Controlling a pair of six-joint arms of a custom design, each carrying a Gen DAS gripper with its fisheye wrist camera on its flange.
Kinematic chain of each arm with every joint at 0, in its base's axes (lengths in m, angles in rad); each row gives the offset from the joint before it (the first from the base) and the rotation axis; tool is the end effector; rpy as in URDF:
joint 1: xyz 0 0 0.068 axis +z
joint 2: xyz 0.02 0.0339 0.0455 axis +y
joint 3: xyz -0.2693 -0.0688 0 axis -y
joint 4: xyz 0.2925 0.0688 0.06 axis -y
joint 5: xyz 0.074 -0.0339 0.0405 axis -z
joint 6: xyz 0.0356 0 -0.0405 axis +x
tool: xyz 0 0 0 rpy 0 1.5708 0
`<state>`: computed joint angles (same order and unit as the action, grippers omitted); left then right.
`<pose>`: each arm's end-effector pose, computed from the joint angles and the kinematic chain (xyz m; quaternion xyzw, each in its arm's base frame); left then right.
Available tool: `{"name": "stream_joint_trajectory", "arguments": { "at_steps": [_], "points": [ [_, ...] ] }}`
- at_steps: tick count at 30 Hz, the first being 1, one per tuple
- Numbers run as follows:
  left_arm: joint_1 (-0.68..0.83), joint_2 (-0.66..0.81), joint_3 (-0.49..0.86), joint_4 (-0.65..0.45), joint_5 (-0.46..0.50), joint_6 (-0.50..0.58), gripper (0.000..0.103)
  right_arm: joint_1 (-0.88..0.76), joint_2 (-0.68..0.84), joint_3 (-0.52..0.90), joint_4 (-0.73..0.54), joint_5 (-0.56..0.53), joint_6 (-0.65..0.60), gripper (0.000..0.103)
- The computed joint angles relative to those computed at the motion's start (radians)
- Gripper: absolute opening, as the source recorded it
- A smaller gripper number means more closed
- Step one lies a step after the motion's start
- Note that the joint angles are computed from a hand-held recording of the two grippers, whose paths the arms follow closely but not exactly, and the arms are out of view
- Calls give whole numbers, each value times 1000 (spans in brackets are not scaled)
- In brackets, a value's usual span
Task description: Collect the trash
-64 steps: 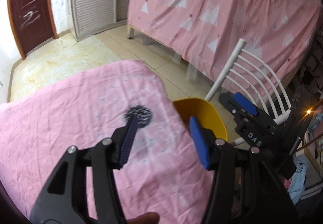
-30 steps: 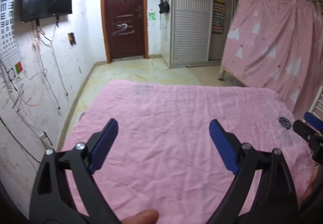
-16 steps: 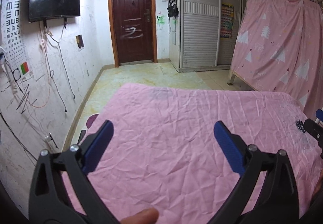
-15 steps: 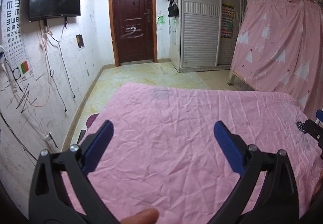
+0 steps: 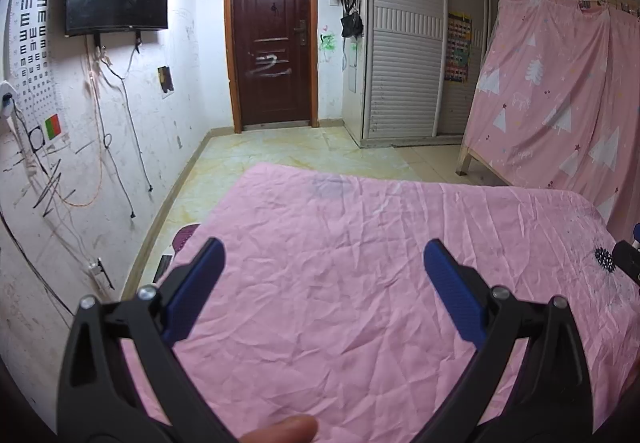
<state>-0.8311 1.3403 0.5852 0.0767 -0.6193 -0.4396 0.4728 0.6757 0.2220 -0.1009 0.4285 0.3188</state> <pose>0.2126 -0.2023 0.1543 0.0381 0.8684 -0.0227 0.4939 0.1755 0.0731 0.1516 0.0375 0.8591 0.0119 0.5103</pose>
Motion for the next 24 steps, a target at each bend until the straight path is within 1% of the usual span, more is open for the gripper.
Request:
{"name": "stream_joint_trajectory", "arguments": {
  "at_steps": [24],
  "points": [
    [1, 0, -2, 2, -3, 0, 96, 6, -10, -3, -7, 6, 3, 94]
  ]
}}
